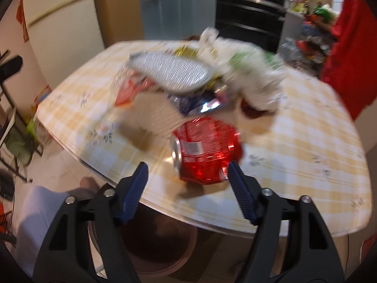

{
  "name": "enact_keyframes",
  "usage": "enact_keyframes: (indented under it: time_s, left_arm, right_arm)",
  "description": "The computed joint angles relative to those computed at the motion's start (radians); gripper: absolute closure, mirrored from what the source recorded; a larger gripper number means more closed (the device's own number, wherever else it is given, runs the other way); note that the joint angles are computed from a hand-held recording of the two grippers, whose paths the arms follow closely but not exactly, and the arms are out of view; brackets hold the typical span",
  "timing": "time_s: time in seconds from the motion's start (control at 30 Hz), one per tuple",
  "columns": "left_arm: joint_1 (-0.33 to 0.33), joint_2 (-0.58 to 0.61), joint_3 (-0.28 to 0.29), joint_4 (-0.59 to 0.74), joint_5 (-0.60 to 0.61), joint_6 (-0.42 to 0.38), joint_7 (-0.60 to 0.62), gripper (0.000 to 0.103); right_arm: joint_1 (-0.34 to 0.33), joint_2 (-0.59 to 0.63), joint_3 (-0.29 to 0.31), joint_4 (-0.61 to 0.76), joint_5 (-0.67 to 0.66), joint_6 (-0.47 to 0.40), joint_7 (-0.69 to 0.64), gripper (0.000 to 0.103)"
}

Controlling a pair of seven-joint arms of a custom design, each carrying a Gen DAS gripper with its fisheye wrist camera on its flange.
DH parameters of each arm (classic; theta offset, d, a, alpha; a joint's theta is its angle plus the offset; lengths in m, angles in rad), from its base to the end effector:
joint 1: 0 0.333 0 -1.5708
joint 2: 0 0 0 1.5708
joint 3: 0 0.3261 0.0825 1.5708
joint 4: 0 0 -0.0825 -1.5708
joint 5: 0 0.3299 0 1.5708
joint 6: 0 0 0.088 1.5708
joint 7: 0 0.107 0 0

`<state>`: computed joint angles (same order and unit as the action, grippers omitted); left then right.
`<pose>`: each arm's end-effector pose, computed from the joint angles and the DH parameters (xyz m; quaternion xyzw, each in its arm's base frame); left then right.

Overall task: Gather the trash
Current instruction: 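Grasp the crushed red can with the right gripper while the left gripper grasps the silver foam pad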

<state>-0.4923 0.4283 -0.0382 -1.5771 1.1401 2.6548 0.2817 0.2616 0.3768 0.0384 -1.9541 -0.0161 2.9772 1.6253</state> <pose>0.5697 -0.3579 0.4852 -0.5910 0.6547 -0.3167 0.3490 0.5998 0.1838 0.4061 -0.7497 0.5805 -0.1795 0.2622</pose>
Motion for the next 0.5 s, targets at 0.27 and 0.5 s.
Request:
enact_keyframes:
  time_s: [0.27,0.5]
  left_arm:
    - [0.088,0.081,-0.06,0.034,-0.292,0.09,0.186,0.031]
    - [0.146,0.191,-0.141,0.134,-0.576,0.156,0.385,0.043]
  right_arm:
    - [0.116,0.18,-0.125,0.185,-0.106,-0.04,0.062,0.059]
    - [0.077,0.149,-0.096,0.123,-0.128,0.036,0.063,0.08]
